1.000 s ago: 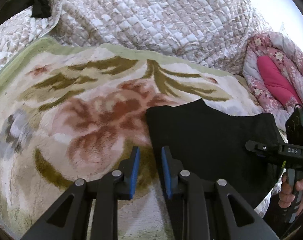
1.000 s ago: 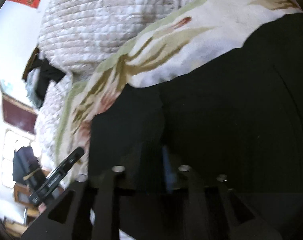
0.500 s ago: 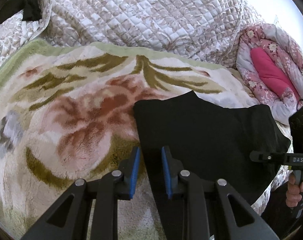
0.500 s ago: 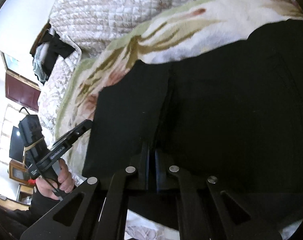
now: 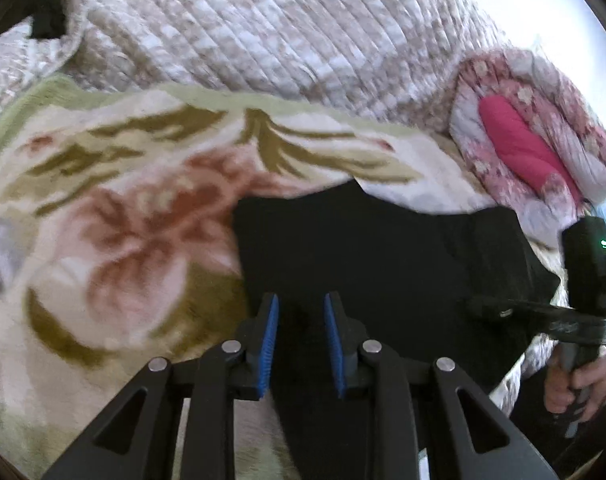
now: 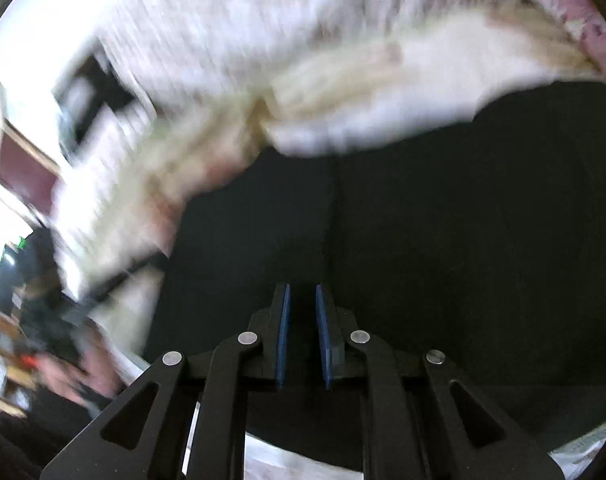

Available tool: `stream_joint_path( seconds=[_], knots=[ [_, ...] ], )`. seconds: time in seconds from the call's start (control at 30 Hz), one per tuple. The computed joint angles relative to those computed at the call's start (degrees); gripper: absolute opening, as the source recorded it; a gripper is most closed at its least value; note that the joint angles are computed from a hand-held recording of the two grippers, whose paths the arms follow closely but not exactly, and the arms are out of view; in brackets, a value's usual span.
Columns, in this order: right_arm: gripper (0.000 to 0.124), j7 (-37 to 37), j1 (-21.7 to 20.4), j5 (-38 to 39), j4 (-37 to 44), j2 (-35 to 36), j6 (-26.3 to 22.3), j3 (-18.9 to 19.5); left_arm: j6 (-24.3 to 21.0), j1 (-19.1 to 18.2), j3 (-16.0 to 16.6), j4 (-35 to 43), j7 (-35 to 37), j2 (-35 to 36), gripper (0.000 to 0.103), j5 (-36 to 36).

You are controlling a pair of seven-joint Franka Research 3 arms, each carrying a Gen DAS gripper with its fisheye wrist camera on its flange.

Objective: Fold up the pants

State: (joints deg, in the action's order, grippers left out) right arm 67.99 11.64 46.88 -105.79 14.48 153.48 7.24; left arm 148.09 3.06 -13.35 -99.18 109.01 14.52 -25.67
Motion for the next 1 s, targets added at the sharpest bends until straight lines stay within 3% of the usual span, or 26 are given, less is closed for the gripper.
stream_joint_path(
  seconds=[0.1,0.2,0.3,0.37,0.4,0.47,0.5,0.57,0.7,0.8,0.9,0.93,1.0],
  knots=[
    [0.013,-1.45,0.29,1.49,-2.32,-2.02,6.83,0.23,0.37,-0.67,0.28,-1.36,-0.4,-0.8,0.026,2.16],
    [0.013,-6.08,0.2,4.28,-1.04,-1.76,8.9,1.25,1.85,-0.41,-0.13,-1.58,0.77,-1.22,0.028,0.09],
    [0.013,1.39,3.59,-6.79,4.74,3.26,8.94,-1.24,2.29,-2.6,1.43,3.68,-4.93,2.92,0.029,6.57],
    [0.013,12.49,7.33,-19.01,9.91,7.95,5.36,-6.45,1.41,-3.92,2.46,8.92,-8.77,7.22,0.03,11.97],
    [0.013,14.88,7.25,-21.54,10.72,9.13,4.5,-6.86,0.14,-3.92,2.42,11.18,-9.8,9.19,0.03,13.85],
    [0.013,14.33,4.19,-17.93,10.3,9.33,6.93,-3.62,2.26,-2.64,0.9,10.8,-9.42,9.74,0.03,13.83],
    [0.013,15.37,4.22,-18.95,9.62,8.6,7.48,-3.74,2.23,-2.22,0.45,10.61,-9.71,9.56,0.03,13.98],
    [0.013,14.97,4.06,-20.34,7.34,7.17,10.41,-3.08,2.93,-1.28,-0.51,9.11,-9.34,8.4,0.031,13.68],
    [0.013,7.92,1.25,-15.71,0.96,2.74,13.23,1.75,3.68,1.2,-2.73,3.97,-5.85,4.25,0.031,9.62],
    [0.013,8.89,3.36,-16.99,-3.59,-0.08,14.41,0.73,4.78,2.4,-3.83,-2.21,-0.36,-0.71,0.031,3.74],
    [0.031,8.09,5.37,-18.36,-9.71,-3.26,17.86,0.67,4.62,1.53,-3.29,-7.18,3.63,-4.61,0.031,-0.85],
    [0.038,9.54,6.69,-20.83,-10.92,-3.68,18.98,-0.47,4.79,0.72,-2.68,-8.99,3.86,-5.77,0.031,-0.83],
    [0.038,18.06,10.8,-30.34,-14.13,-5.01,21.52,-4.97,7.41,-1.1,-1.37,-12.46,4.31,-7.71,0.031,-0.11]
  ],
)
